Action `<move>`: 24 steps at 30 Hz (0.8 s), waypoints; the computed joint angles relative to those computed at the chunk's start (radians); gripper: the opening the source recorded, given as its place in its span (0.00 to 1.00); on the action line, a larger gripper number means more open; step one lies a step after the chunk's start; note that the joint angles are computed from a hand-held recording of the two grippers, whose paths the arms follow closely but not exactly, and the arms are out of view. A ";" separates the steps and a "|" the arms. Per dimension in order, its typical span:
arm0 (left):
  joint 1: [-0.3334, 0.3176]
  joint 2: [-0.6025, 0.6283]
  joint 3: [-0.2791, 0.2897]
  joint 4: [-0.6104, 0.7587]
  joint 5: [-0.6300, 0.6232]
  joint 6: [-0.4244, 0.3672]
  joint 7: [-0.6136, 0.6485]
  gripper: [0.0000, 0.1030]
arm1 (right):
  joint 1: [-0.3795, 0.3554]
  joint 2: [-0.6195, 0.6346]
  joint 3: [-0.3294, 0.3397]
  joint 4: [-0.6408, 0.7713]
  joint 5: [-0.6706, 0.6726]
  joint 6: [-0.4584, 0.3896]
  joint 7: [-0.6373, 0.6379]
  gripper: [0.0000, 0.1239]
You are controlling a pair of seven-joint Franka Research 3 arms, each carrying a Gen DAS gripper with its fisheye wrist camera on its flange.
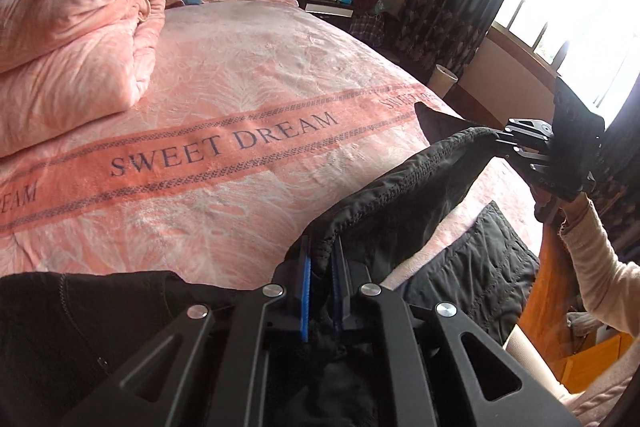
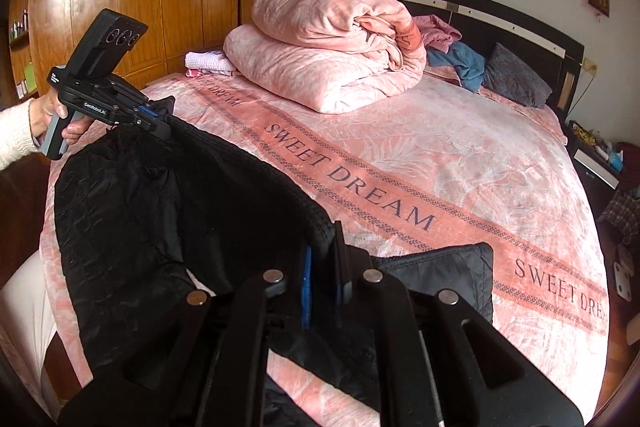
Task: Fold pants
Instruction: 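Lift the pants leg hem with both grippers and fold it onto the other leg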
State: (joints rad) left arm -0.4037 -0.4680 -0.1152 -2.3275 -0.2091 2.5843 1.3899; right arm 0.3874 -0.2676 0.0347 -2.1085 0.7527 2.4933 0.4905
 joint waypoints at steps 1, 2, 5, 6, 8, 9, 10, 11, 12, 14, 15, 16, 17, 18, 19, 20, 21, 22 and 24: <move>0.009 -0.038 -0.029 -0.025 0.019 -0.005 -0.035 0.07 | -0.001 -0.037 0.003 -0.035 -0.002 0.004 0.002 0.07; 0.011 -0.065 -0.055 -0.043 0.038 -0.010 -0.068 0.07 | -0.001 -0.071 0.006 -0.067 -0.009 0.009 0.010 0.07; -0.016 -0.144 -0.098 -0.099 0.065 -0.020 -0.165 0.08 | 0.004 -0.171 0.002 -0.157 -0.021 0.007 0.039 0.07; -0.031 -0.166 -0.105 -0.119 0.068 -0.018 -0.192 0.08 | 0.006 -0.200 0.000 -0.183 -0.027 0.005 0.052 0.07; -0.045 -0.207 -0.136 -0.152 0.096 -0.025 -0.260 0.08 | 0.009 -0.257 0.000 -0.236 -0.044 -0.002 0.077 0.08; -0.052 -0.221 -0.151 -0.167 0.108 -0.028 -0.300 0.08 | 0.010 -0.283 0.000 -0.259 -0.053 -0.008 0.095 0.08; -0.058 -0.234 -0.168 -0.182 0.120 -0.032 -0.343 0.08 | 0.011 -0.308 0.001 -0.284 -0.062 -0.012 0.112 0.08; -0.065 -0.247 -0.186 -0.194 0.132 -0.039 -0.384 0.09 | 0.011 -0.337 0.004 -0.311 -0.074 -0.015 0.129 0.08; -0.075 -0.257 -0.201 -0.205 0.143 -0.046 -0.422 0.09 | 0.010 -0.362 0.006 -0.335 -0.085 -0.021 0.148 0.08; -0.099 -0.271 -0.224 -0.229 0.153 -0.053 -0.495 0.09 | 0.011 -0.417 0.005 -0.386 -0.101 -0.042 0.190 0.08; -0.113 -0.279 -0.230 -0.245 0.152 -0.048 -0.534 0.09 | 0.011 -0.442 0.004 -0.409 -0.109 -0.055 0.209 0.08; -0.128 -0.286 -0.231 -0.265 0.149 -0.037 -0.569 0.09 | 0.010 -0.462 0.004 -0.430 -0.118 -0.069 0.229 0.08; -0.143 -0.292 -0.232 -0.287 0.144 -0.024 -0.605 0.09 | 0.009 -0.479 0.009 -0.449 -0.131 -0.081 0.248 0.08; -0.157 -0.296 -0.233 -0.307 0.137 -0.011 -0.644 0.09 | 0.007 -0.498 0.016 -0.471 -0.147 -0.092 0.265 0.08; -0.171 -0.299 -0.234 -0.326 0.133 0.002 -0.680 0.09 | 0.003 -0.515 0.025 -0.492 -0.166 -0.099 0.284 0.08; -0.181 -0.298 -0.241 -0.342 0.135 0.009 -0.713 0.09 | 0.000 -0.535 0.034 -0.514 -0.182 -0.107 0.303 0.08; -0.191 -0.293 -0.247 -0.353 0.141 0.012 -0.741 0.10 | 0.001 -0.548 0.039 -0.532 -0.194 -0.111 0.321 0.08; -0.202 -0.286 -0.250 -0.363 0.148 0.016 -0.763 0.10 | 0.002 -0.562 0.042 -0.551 -0.203 -0.115 0.339 0.08; -0.231 -0.267 -0.242 -0.381 0.149 0.024 -0.805 0.10 | 0.008 -0.589 0.042 -0.587 -0.212 -0.123 0.372 0.08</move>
